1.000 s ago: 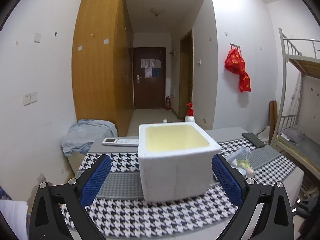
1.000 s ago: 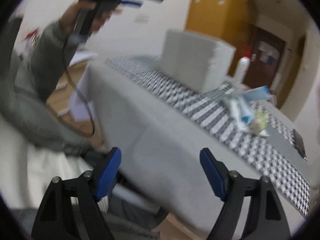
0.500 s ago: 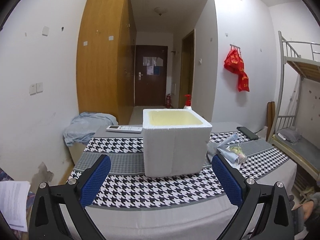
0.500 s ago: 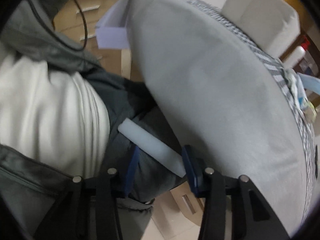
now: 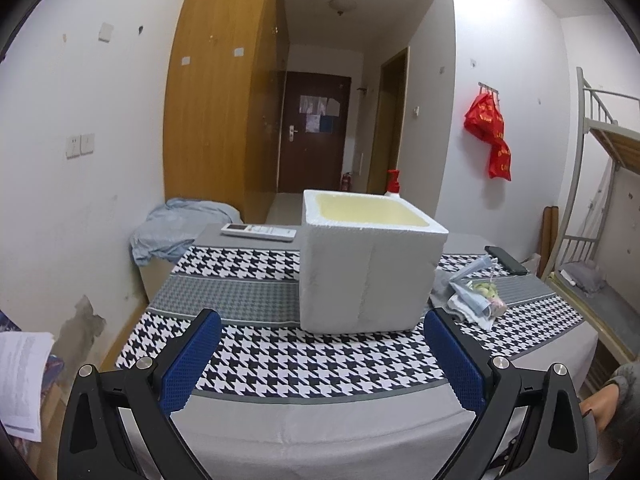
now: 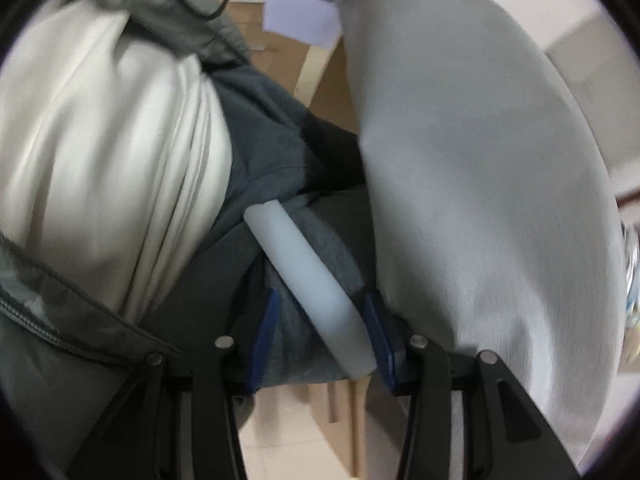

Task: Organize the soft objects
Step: 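Carry the white foam tube with the right gripper toward the foam box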

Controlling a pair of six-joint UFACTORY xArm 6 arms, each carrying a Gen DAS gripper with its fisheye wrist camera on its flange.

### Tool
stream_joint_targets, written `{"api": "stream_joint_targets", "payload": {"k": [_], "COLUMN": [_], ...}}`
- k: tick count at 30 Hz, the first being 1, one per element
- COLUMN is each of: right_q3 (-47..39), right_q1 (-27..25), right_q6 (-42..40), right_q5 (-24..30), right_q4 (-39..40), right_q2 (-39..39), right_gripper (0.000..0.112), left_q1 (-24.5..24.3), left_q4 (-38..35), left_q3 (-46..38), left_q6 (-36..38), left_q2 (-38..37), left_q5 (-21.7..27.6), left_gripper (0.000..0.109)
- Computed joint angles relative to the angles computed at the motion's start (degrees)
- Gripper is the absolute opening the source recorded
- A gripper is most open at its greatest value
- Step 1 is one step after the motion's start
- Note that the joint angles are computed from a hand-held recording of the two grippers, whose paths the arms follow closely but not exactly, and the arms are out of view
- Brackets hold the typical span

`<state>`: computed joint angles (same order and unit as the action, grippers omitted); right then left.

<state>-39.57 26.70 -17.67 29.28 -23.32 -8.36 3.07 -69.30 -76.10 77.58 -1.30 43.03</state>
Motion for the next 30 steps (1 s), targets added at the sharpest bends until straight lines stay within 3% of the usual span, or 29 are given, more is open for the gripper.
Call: {"api": "stream_joint_targets", "payload": {"k": [4, 6, 10, 22, 30], "right_q3": [-2.7, -4.5, -6.1, -2.8, 1.1], "right_q1": [1.7, 2.6, 3.4, 1.3, 1.2], "right_q6": [0.8, -0.4, -1.2, -3.1, 3.0], "right_q5": [5.6, 8.8, 10.9, 8.4, -0.6], "right_q4": [-6.5, -6.4, -4.6, 5.7, 5.6], "right_q2": [1.5, 1.9, 2.2, -7.4, -12.7], "right_gripper": [0.036, 0.023, 0.017, 0.014, 0.015], "left_q1": [-0.3, -0.2, 0.2, 1.2, 1.2], "left_q4": [1.0, 1.1, 0.8, 0.1, -0.6], "left_q3": [-0.2, -0.1, -0.3, -0.4, -1.0], "left_q6": [-1.4, -1.5, -1.6, -1.8, -1.9], "left_q2": [0.4, 0.5, 0.8, 0.6, 0.8], "left_q5": [-0.1, -0.1, 0.4, 1.2, 1.4], "left_gripper": [0.101, 0.101, 0.101, 0.101, 0.101]}}
